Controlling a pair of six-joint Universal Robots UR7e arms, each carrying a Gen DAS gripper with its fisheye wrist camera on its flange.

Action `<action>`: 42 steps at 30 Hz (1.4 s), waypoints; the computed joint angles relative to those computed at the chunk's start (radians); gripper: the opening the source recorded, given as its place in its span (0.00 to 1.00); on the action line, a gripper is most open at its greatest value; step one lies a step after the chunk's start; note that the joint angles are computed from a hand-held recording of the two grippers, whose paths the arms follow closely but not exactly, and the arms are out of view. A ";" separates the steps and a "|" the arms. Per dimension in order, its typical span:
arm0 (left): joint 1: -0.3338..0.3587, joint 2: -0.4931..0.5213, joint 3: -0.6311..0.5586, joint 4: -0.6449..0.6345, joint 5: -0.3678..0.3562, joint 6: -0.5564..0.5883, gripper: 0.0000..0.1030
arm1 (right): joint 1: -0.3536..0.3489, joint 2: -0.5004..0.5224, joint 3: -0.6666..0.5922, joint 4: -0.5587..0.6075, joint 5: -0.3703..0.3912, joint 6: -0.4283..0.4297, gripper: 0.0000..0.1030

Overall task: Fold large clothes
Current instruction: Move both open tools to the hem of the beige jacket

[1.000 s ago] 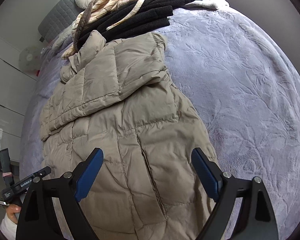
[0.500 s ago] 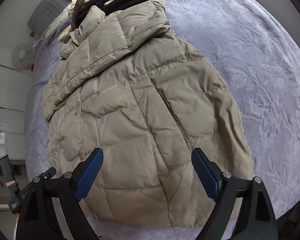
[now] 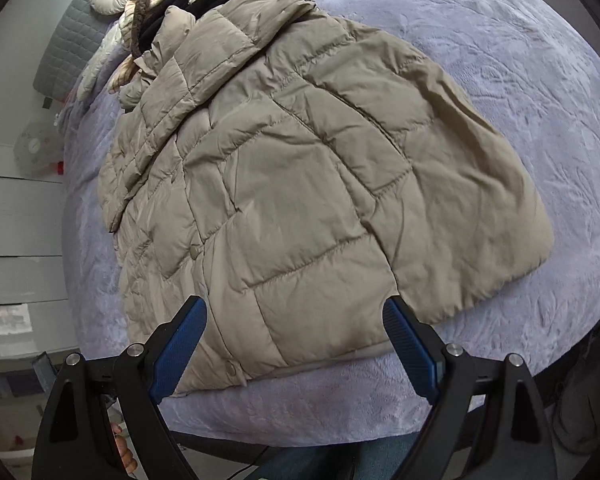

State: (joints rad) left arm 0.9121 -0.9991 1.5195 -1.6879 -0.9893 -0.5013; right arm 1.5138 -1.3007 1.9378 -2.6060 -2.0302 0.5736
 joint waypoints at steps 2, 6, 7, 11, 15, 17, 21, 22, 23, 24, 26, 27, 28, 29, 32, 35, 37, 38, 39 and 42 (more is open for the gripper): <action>0.019 -0.024 0.011 -0.003 -0.030 -0.010 1.00 | -0.006 -0.010 0.016 0.000 0.018 0.027 0.89; 0.055 -0.070 0.041 -0.021 -0.080 -0.036 1.00 | -0.024 -0.036 0.052 -0.014 0.057 0.069 0.89; 0.066 -0.078 0.047 -0.024 -0.098 -0.043 1.00 | -0.028 -0.042 0.062 -0.021 0.063 0.078 0.89; 0.126 -0.104 0.071 -0.056 -0.222 -0.077 1.00 | -0.058 -0.072 0.100 -0.040 0.096 0.114 0.89; 0.156 -0.125 0.120 -0.127 -0.312 -0.111 1.00 | -0.093 -0.109 0.158 -0.102 0.131 0.154 0.89; 0.168 -0.131 0.138 -0.168 -0.354 -0.115 1.00 | -0.111 -0.125 0.183 -0.127 0.134 0.175 0.89; 0.185 -0.128 0.151 -0.217 -0.413 -0.095 1.00 | -0.171 -0.146 0.237 -0.221 0.186 0.202 0.89; 0.189 -0.125 0.153 -0.227 -0.429 -0.091 1.00 | -0.191 -0.147 0.251 -0.255 0.210 0.208 0.89; 0.193 -0.120 0.150 -0.230 -0.441 -0.091 1.00 | -0.209 -0.147 0.265 -0.291 0.234 0.218 0.89; 0.197 -0.112 0.146 -0.234 -0.453 -0.091 1.00 | -0.227 -0.144 0.280 -0.334 0.260 0.226 0.89; 0.202 -0.101 0.137 -0.229 -0.466 -0.088 1.00 | -0.256 -0.136 0.300 -0.399 0.309 0.242 0.89; 0.202 -0.097 0.134 -0.226 -0.466 -0.085 1.00 | -0.265 -0.134 0.306 -0.417 0.322 0.249 0.89; 0.204 -0.094 0.133 -0.231 -0.471 -0.080 1.00 | -0.270 -0.132 0.311 -0.430 0.328 0.255 0.89; 0.206 -0.091 0.135 -0.240 -0.480 -0.074 1.00 | -0.274 -0.130 0.314 -0.443 0.333 0.257 0.89; 0.206 -0.077 0.138 -0.265 -0.505 -0.062 1.00 | -0.279 -0.130 0.322 -0.468 0.340 0.263 0.89; 0.196 -0.055 0.132 -0.283 -0.512 -0.039 1.00 | -0.282 -0.125 0.329 -0.499 0.342 0.270 0.89; 0.187 -0.047 0.131 -0.291 -0.496 -0.027 1.00 | -0.284 -0.122 0.335 -0.534 0.346 0.270 0.89; 0.182 -0.046 0.131 -0.295 -0.483 -0.028 1.00 | -0.286 -0.119 0.337 -0.554 0.349 0.270 0.89; 0.177 -0.047 0.135 -0.301 -0.473 -0.034 0.99 | -0.289 -0.119 0.342 -0.570 0.351 0.269 0.89; 0.163 -0.041 0.138 -0.306 -0.436 -0.045 0.84 | -0.293 -0.115 0.344 -0.588 0.354 0.263 0.86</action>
